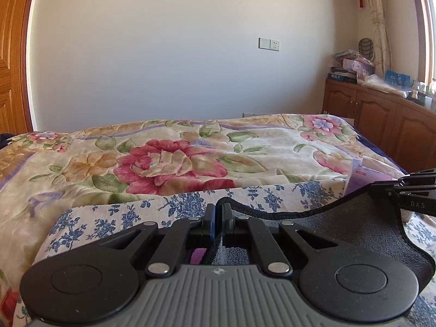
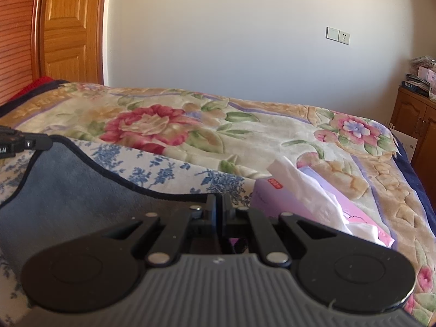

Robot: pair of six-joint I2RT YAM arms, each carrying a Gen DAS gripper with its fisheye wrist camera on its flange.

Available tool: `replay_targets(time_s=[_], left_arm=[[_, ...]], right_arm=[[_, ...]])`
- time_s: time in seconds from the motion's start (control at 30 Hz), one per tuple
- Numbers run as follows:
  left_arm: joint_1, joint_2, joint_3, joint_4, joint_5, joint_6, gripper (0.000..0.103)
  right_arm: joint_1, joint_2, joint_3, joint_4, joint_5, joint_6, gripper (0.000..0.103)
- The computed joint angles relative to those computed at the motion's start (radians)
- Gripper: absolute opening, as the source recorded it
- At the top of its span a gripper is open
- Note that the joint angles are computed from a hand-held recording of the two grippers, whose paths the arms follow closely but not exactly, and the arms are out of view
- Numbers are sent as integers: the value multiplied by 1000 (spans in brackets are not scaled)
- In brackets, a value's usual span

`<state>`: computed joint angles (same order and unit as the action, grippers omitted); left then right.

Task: Fold towel

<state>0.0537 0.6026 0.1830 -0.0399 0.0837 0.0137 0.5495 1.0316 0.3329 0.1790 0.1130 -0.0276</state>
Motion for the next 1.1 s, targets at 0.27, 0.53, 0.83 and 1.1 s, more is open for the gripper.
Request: replay_targets(time_s=[0.27, 0.53, 0.83, 1.1], left_arm=[[-4, 171, -28, 165, -36, -3, 5], [-23, 238, -36, 210, -59, 11, 7], [-40, 197, -40, 182, -80, -14, 39], [-115, -41, -10, -79, -162, -47, 68]], right_arm=[[-24, 94, -7, 63, -8, -43, 5], [-31, 139, -6, 86, -17, -21, 6], [-41, 84, -23, 50, -28, -4, 47], [7, -124, -24, -156, 0, 62, 48]])
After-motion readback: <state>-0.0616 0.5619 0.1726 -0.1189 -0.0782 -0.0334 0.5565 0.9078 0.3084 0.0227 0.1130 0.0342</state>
